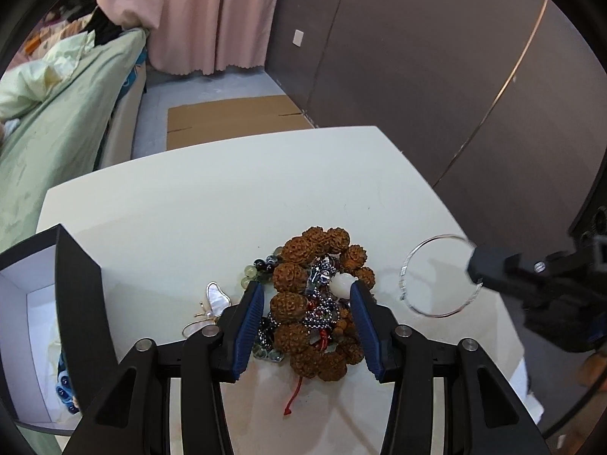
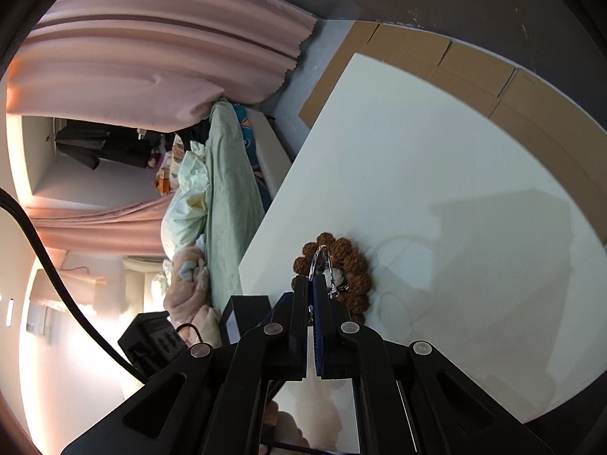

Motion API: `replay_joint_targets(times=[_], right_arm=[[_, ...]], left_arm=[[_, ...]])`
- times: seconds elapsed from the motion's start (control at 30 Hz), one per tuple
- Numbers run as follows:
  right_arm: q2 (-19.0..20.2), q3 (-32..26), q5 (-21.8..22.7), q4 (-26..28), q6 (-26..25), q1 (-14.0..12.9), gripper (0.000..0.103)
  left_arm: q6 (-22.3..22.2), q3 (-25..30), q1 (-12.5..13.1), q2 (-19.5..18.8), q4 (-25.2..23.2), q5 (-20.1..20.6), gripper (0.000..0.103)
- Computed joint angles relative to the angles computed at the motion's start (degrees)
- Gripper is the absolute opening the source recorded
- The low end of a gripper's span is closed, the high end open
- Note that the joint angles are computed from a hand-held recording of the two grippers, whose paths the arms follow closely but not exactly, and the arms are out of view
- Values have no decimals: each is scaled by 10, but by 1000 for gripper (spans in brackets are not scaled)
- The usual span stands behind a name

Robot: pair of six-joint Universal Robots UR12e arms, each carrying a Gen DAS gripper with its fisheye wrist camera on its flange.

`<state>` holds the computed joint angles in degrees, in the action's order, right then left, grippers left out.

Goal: Organize jewelry
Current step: 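Close the left tool on the brown bead bracelet and lift it, then carry the brown bead bracelet with the left tool into the black box and release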

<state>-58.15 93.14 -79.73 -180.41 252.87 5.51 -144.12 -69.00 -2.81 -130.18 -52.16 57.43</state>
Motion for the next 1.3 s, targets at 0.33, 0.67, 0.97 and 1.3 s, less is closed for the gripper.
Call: replay_joint_targets(times=[0.33, 0.67, 0.97, 1.3], right_arm=[[-6, 6, -9, 8, -5, -1, 4], [-11, 14, -16, -10, -13, 2, 4], [-6, 8, -2, -44, -44, 11, 4], [13, -24, 11, -63, -81, 26, 4]], left_arm=[[-21, -6, 7, 6, 15, -27, 20], [-19, -20, 28, 27, 16, -107, 20], [-45, -37, 49, 43, 46, -144, 20], [-105, -46, 77, 50, 106, -166, 20]])
